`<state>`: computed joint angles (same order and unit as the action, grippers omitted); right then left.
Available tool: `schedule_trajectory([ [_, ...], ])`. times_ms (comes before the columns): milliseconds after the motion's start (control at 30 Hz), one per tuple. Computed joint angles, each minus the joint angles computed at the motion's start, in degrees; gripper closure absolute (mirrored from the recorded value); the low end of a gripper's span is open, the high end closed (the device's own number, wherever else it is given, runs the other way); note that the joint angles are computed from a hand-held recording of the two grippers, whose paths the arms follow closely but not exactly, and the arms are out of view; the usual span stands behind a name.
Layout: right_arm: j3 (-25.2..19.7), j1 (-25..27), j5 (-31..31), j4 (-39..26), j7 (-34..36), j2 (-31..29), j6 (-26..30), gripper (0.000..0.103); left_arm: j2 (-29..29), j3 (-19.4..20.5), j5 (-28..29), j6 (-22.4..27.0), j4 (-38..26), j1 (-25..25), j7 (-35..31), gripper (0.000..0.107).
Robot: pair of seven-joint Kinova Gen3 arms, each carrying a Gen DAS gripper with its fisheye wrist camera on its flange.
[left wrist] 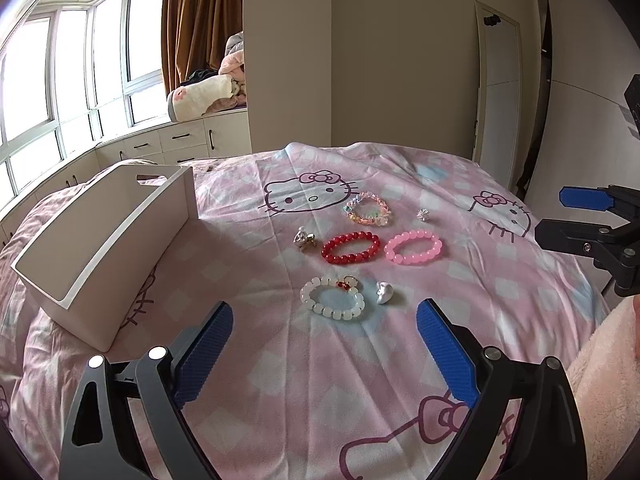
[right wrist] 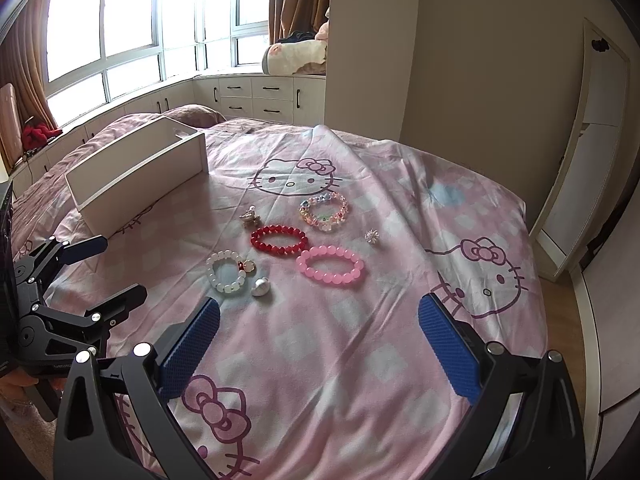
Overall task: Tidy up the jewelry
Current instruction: 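Move left tool to white jade bracelet while right tool moves to pink bead bracelet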
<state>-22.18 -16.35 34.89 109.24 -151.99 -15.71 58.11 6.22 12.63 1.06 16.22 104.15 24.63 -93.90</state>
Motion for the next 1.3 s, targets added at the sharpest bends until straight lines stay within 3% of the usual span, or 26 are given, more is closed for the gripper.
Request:
schedule_trajectory([
  [267, 4.0, 1.6, 0.4, -2.5, 3.4, 3.5, -3.7, 0.005, 3.2, -1.0, -0.7, 3.5, -5.1, -0.5, 0.9, 0.013],
  [400, 6.3, 1.5, 0.5, -4.1, 6.2, 6.0, -5.3, 0.005, 5.3, -3.8, -5.0, 5.7, -8.3, 2.2, 6.0, 0.013],
  [567, 8.2, 1.2, 2.6, -5.4, 6.2, 8.9, -6.7, 0.005, 8.0, -3.0, -4.9, 8.0, -12.0, 1.3, 5.5, 0.013],
  [800, 12.5, 1.8, 1.9, -4.9, 9.9, 12.0, -13.5, 0.005, 12.5, -6.4, -9.3, 11.3, -16.6, 4.9, 11.8, 0.013],
  [967, 16.4, 3.9, -4.1, -3.9, 15.1, 13.8, -20.6, 0.005, 15.2, -8.9, -13.5, 12.2, -18.6, 7.9, 16.1, 0.013],
  [1100, 18.1, 5.9, -7.2, -3.8, 17.0, 15.3, -22.6, 0.005, 17.2, -7.2, -13.4, 12.4, -20.2, 6.7, 14.4, 0.013],
  [1200, 19.0, 6.6, -9.5, -4.3, 18.7, 16.9, -21.4, 0.013, 18.4, -6.5, -13.0, 11.9, -20.4, 6.2, 12.3, 0.013],
  [1300, 19.4, 6.3, -10.3, -5.2, 19.9, 19.0, -18.3, 0.030, 19.3, -4.4, -10.2, 11.7, -20.1, 4.2, 8.9, 0.014],
])
